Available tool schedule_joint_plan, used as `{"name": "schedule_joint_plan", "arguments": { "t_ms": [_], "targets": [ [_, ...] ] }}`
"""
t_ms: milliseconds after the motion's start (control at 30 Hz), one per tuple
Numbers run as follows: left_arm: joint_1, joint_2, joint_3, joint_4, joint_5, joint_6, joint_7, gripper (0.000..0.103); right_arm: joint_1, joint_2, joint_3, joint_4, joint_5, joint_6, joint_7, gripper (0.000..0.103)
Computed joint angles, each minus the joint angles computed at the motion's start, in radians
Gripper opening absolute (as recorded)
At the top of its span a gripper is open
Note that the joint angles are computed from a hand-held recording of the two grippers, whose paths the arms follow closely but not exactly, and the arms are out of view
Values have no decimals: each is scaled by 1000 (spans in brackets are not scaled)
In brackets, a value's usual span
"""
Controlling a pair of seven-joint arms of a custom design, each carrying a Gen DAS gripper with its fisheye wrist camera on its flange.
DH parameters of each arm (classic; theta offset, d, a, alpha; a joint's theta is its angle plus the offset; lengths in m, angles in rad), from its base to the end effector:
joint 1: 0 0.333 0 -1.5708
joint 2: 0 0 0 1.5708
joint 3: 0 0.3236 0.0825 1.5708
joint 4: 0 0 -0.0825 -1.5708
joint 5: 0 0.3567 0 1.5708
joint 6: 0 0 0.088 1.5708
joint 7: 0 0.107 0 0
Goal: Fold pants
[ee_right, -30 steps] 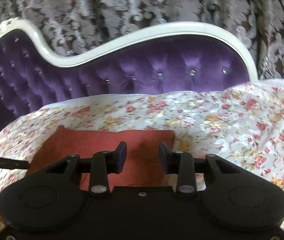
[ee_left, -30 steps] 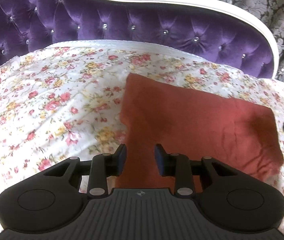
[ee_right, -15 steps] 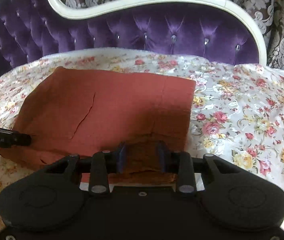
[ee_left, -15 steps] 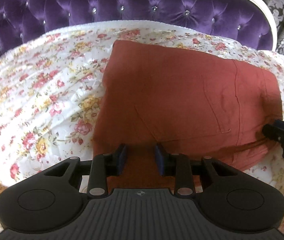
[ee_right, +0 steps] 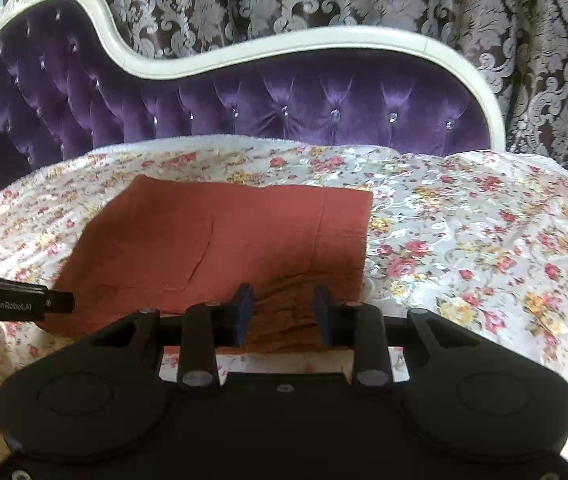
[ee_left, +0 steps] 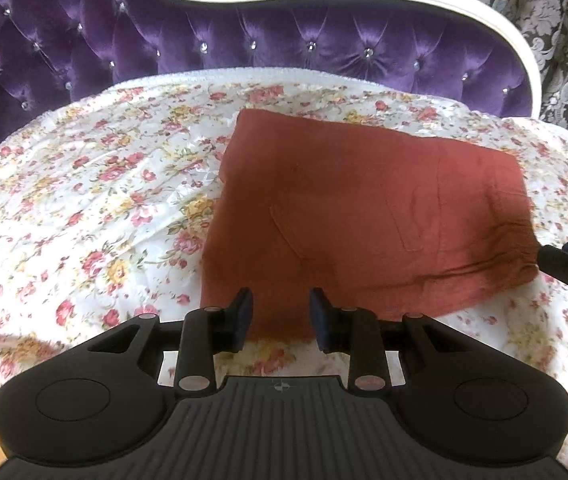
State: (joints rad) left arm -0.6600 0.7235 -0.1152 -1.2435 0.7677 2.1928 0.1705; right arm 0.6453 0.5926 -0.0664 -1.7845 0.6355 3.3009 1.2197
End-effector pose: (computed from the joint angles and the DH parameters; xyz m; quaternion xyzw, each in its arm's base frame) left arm 0.5704 -0.4884 0.3845 -0.7579 0.5724 -0.1911 0.2479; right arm 0.5984 0.3274 0.3497 -0.7200 0.5397 -0.2042 0.3854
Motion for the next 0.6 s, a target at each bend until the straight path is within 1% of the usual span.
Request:
{"name": "schedule_joint_plan", "arguments": {
  "t_ms": [233, 333, 400, 500, 600],
  "targets": [
    [-31, -42, -2, -44, 36, -9, -48, 31, 57, -70, -33, -93, 41, 26, 16, 41],
    [-30, -56, -13, -62, 41, 2, -59, 31, 34, -101, 5, -129, 55, 42, 11, 41],
    [-31, -62, -17, -71, 42, 6, -64, 31, 35, -114, 9, -146, 64, 47, 8, 41],
    [-33, -64, -23, -73, 40, 0, -66, 31, 49, -126, -1, -161, 80, 48, 4, 41],
    [-34, -64, -27, -72, 35, -8, -66, 31, 45, -137, 9, -175, 90, 54, 0, 41]
  ]
}}
